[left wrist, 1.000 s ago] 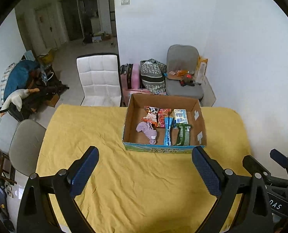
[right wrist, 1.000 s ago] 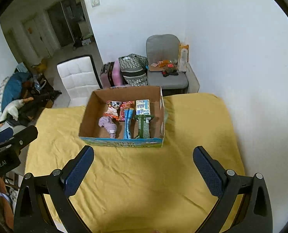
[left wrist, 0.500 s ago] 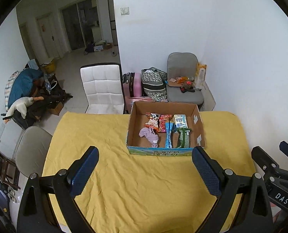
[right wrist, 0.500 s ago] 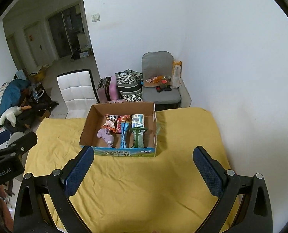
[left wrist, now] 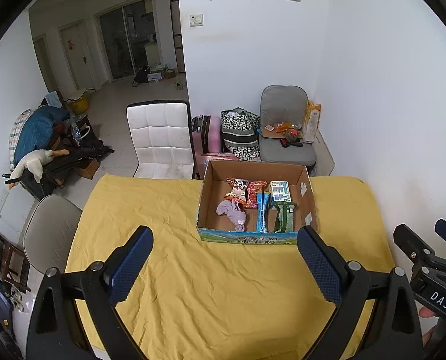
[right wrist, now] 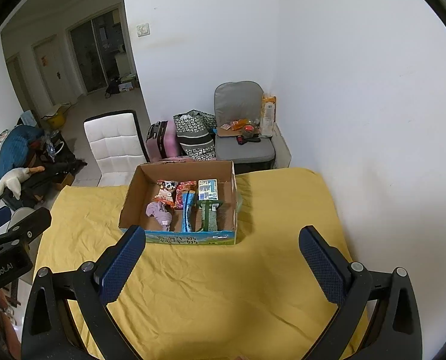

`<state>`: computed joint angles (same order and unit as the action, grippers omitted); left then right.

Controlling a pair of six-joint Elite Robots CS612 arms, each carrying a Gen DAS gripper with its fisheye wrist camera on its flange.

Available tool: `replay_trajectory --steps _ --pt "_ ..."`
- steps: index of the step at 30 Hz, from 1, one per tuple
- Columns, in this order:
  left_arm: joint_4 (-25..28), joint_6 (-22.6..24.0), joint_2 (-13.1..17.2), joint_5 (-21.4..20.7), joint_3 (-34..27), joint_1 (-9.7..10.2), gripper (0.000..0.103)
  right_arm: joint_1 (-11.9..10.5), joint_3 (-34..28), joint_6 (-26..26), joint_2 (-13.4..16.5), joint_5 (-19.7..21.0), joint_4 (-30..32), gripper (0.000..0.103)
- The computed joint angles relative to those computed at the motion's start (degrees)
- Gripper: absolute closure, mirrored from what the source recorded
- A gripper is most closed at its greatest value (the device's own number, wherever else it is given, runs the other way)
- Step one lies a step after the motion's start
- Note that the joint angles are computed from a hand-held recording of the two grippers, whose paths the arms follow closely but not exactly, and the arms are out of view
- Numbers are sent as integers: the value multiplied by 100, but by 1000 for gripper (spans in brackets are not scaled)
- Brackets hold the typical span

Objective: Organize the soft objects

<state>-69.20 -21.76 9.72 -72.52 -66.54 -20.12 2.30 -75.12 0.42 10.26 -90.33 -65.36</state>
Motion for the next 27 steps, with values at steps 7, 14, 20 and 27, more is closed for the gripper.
replay_trajectory --steps 7,14,20,27 --pt "-18 5 -2 3 17 2 5 -2 -32 31 13 -22 -15 0" --pt "-1 8 2 -6 3 4 5 -38 -59 -8 18 -6 -25 0" --pt "23 -14 5 2 -19 1 5 -59 -64 -7 18 95 -6 0" --pt "-13 -62 14 21 -17 -6 5 -76 -75 -53 19 123 6 0"
